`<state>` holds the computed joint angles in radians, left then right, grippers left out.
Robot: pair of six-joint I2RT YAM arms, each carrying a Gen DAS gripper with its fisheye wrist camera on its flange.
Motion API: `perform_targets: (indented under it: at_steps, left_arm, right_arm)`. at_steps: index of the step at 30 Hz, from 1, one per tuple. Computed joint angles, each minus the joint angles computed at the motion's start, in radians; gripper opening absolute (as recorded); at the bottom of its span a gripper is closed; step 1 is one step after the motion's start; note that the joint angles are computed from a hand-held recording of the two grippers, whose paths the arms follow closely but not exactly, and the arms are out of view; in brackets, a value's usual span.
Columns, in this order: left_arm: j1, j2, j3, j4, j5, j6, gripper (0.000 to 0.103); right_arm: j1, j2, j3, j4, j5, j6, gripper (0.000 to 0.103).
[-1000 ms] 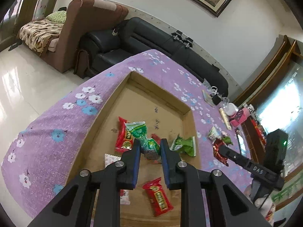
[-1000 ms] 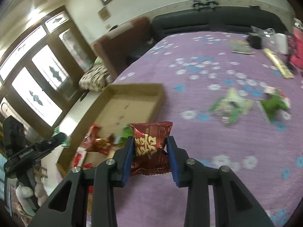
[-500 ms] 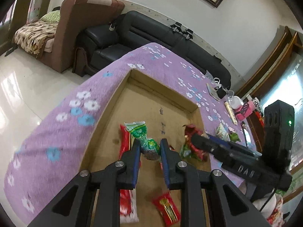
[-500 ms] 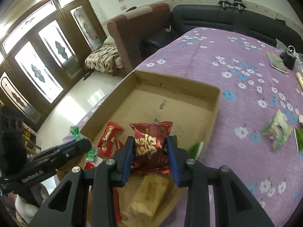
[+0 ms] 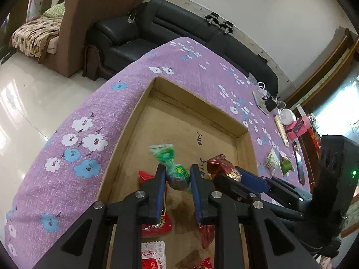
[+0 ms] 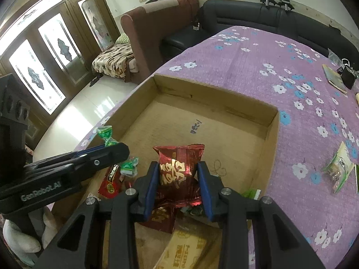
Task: Organize snacks
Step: 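Carry both candies into the cardboard box and open both grippers, then move both open grippers back toward the snacks on the table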
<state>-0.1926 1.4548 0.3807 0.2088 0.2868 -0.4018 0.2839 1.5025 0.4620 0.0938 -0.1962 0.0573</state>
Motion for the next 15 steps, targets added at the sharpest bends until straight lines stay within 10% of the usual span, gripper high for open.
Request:
perform_targets:
  at_steps: [15]
  left_arm:
    - [0.029, -0.275, -0.091, -0.081, -0.01, -0.064, 0.086]
  right_arm:
    - [-0.04, -0.177, -0.053, -0.049, -0.037, 0.015, 0.039]
